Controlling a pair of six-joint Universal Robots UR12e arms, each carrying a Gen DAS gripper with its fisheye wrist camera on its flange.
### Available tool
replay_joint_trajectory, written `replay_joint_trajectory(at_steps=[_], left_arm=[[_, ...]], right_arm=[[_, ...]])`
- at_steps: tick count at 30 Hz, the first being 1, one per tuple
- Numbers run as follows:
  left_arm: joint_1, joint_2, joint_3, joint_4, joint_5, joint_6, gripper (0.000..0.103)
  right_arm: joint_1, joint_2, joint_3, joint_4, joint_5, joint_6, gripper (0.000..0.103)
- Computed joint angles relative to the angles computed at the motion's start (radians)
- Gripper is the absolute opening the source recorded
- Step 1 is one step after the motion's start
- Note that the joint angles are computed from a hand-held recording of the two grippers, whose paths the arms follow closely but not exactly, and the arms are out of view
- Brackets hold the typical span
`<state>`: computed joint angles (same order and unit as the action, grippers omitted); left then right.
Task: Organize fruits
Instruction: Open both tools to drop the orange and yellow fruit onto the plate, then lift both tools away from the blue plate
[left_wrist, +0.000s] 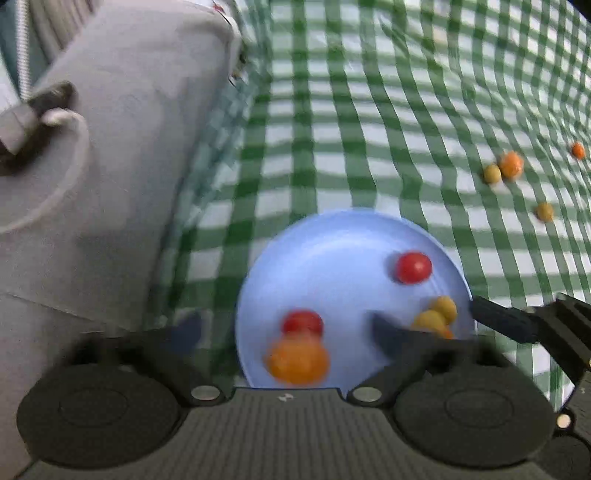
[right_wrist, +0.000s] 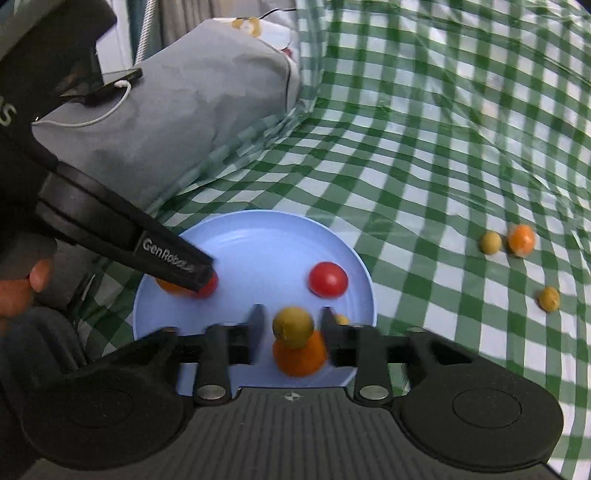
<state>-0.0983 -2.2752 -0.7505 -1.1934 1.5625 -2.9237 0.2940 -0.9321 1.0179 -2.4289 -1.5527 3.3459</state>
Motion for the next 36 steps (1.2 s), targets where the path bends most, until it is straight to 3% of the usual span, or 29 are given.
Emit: replay_joint_trajectory(at_steps=[1,5,8,16,20,36], left_arm=[[0.002,0.014,-0.023,0.036,-0.002,-0.001,0.103],[0.010,0.060,-0.075,0.046,0.005,0.016,0.103],[0.020,0.127,-0.160,0.070,-0.011,0.014,0.103],[0.037,0.276,-0.343,0.116,-0.013,-0.003,0.103],[0.031,0.319,-0.400,0.172,0.007,0.023,0.103],[0.021,0.396,-0.487,0.274,0.005,0.023,0.103]], right_arm=[[0.001,-0.004,0.002,-0.006,-0.005,0.002,0.058],[0.005,-0.046,0.036,0.012,-0.023,0.043,0.083],[0.011,-0.094,0.084,0.023,-0.032,0.077,0.089],[0.048,-0.205,0.198,-0.015,-0.086,0.178,0.100],[0.067,-0.230,0.226,-0.053,-0.114,0.154,0.101],[0.094,-0.289,0.306,-0.182,-0.199,0.132,0.102]])
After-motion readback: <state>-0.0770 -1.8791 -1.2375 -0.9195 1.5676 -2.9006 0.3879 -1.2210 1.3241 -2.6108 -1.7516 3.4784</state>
